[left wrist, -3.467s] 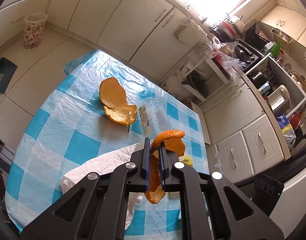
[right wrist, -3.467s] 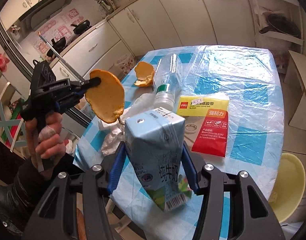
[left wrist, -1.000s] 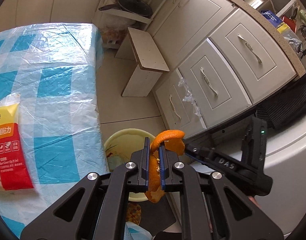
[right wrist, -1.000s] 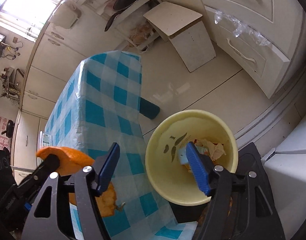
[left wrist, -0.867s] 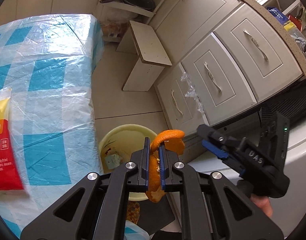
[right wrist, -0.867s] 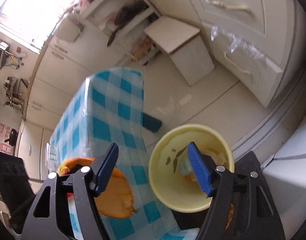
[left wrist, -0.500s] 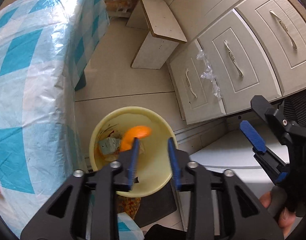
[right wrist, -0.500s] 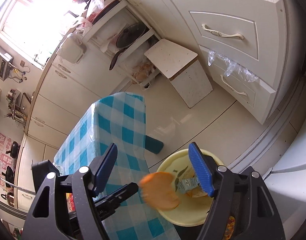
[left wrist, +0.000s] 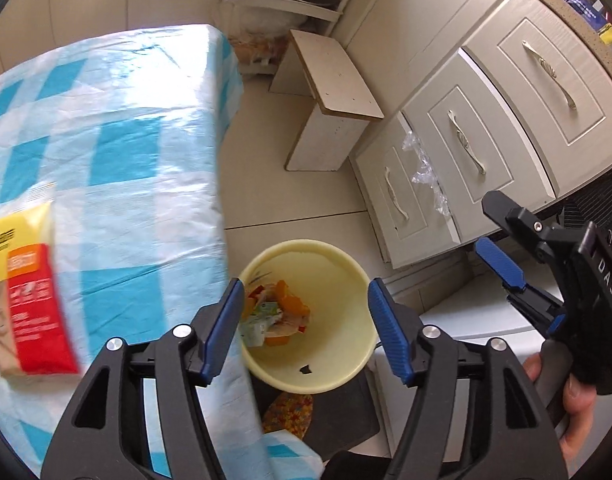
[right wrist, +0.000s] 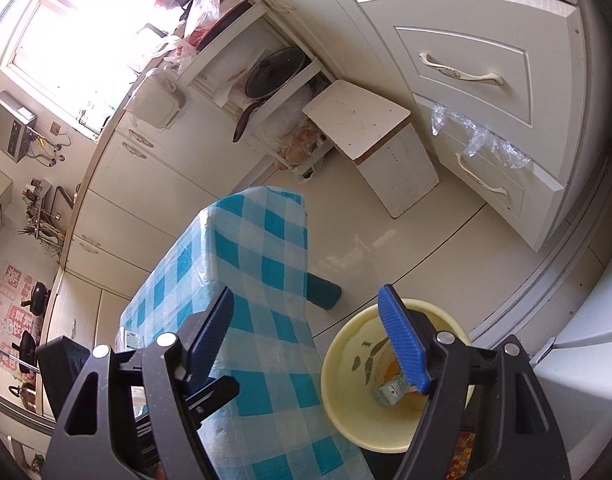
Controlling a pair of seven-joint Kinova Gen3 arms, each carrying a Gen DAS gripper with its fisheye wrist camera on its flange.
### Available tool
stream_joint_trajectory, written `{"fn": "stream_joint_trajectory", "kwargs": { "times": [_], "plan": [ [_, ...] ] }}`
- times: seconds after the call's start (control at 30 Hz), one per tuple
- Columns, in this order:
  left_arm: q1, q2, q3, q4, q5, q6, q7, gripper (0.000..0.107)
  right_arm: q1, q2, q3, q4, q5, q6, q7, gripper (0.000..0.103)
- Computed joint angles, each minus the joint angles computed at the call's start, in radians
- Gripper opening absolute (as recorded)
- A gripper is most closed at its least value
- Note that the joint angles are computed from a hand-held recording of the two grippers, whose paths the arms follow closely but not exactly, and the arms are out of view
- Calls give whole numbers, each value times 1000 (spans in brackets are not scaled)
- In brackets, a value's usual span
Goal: Collect trash
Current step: 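Move both tools back over the table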
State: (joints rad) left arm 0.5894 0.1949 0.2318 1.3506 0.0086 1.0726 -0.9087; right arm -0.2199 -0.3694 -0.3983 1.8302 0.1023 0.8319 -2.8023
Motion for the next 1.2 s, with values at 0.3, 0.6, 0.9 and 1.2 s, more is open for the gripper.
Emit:
{"fn": "stream_joint_trajectory", "kwargs": {
  "times": [0.3, 0.6, 0.9, 1.2],
  "plan": [
    [-46, -170, 1, 145, -41, 65, 46, 65, -24, 68, -67, -63, 70, -9, -35, 73],
    [-216, -426, -22, 279, -64, 174, -7, 68, -127, 202, -143, -179, 234, 31, -106, 75],
    [-425, -588, -183, 354, -117, 261, -134, 74, -321, 404, -164, -357, 346, 132, -66, 80],
    [-542, -550, -303, 439, -4, 195, -270, 79, -549, 584, -118, -548, 452, 305, -2, 86]
  ]
}}
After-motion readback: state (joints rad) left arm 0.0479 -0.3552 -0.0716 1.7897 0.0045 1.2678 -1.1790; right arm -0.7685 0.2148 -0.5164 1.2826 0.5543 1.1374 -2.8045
